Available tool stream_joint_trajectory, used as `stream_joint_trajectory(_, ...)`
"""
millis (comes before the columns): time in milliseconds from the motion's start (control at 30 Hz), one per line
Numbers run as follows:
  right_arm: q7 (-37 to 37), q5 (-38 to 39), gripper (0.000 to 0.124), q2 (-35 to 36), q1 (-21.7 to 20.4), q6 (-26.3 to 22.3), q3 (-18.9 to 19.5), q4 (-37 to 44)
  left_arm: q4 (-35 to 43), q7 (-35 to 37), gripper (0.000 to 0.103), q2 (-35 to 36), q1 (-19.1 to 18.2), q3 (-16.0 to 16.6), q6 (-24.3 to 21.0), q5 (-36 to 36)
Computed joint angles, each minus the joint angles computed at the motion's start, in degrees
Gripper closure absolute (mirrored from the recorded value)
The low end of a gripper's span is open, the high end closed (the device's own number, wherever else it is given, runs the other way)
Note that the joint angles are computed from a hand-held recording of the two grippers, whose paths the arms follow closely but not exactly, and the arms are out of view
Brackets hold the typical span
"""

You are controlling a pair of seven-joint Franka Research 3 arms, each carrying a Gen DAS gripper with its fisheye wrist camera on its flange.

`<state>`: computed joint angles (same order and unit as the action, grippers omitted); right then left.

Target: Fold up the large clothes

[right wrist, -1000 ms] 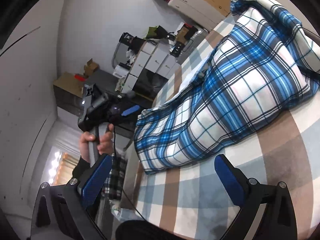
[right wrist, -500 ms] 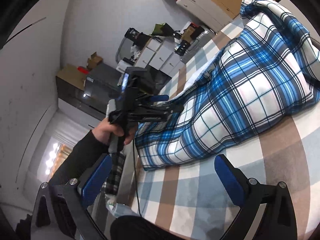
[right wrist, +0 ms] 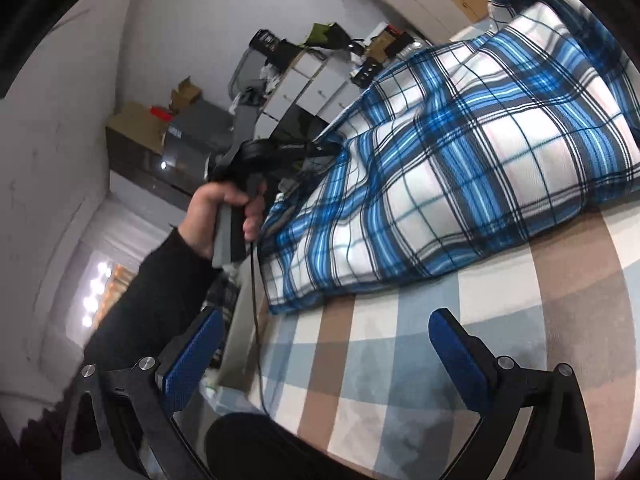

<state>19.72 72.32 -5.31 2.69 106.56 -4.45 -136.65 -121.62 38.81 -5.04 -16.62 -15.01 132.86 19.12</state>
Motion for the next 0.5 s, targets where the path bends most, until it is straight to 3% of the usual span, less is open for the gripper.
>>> stream_joint_trajectory(33, -0.7, -0.2, 0.021, -0.5, 0.1, 0.7, 0.2, -0.4, 0.2, -0.3, 0.101, 0.8, 0.1, 0.2, -0.8, -0.9)
stream_joint_trajectory(100, -1.9, -0.5, 0.021, -1.6, 0.5, 2.5, 0.5, -1.3, 2.5, -0.5, 0.101, 3.7, 0.1, 0.1, -6.4, -0.6)
stream_joint_trajectory(200, -2.7, -0.2, 0.021, -3.2, 0.9, 6.2, 0.5, -2.5, 0.8, -2.5, 0.08, 2.8, 0.0, 0.3, -8.1, -1.0)
stream_joint_trajectory(267, -2.5, -0.5, 0.021, -3.7, 1.2, 9.2, 0.6, -2.3, -2.9, -5.7, 0.069, -0.9, 0.2, 0.5, -5.6, -2.0)
stream_joint_trajectory(400, -0.1, -2.9, 0.021, -1.8, 1.9, 15.0, 1.0, 3.4, -8.4, -8.9, 0.064, -9.4, -0.6, -0.4, -3.0, -3.1)
stream_joint_trajectory(500, 3.8, -11.4, 0.021, 1.2, 3.7, 25.1, 3.7, 10.1, -12.5, -8.7, 0.041, -14.1, -2.8, -1.2, 3.7, -5.4)
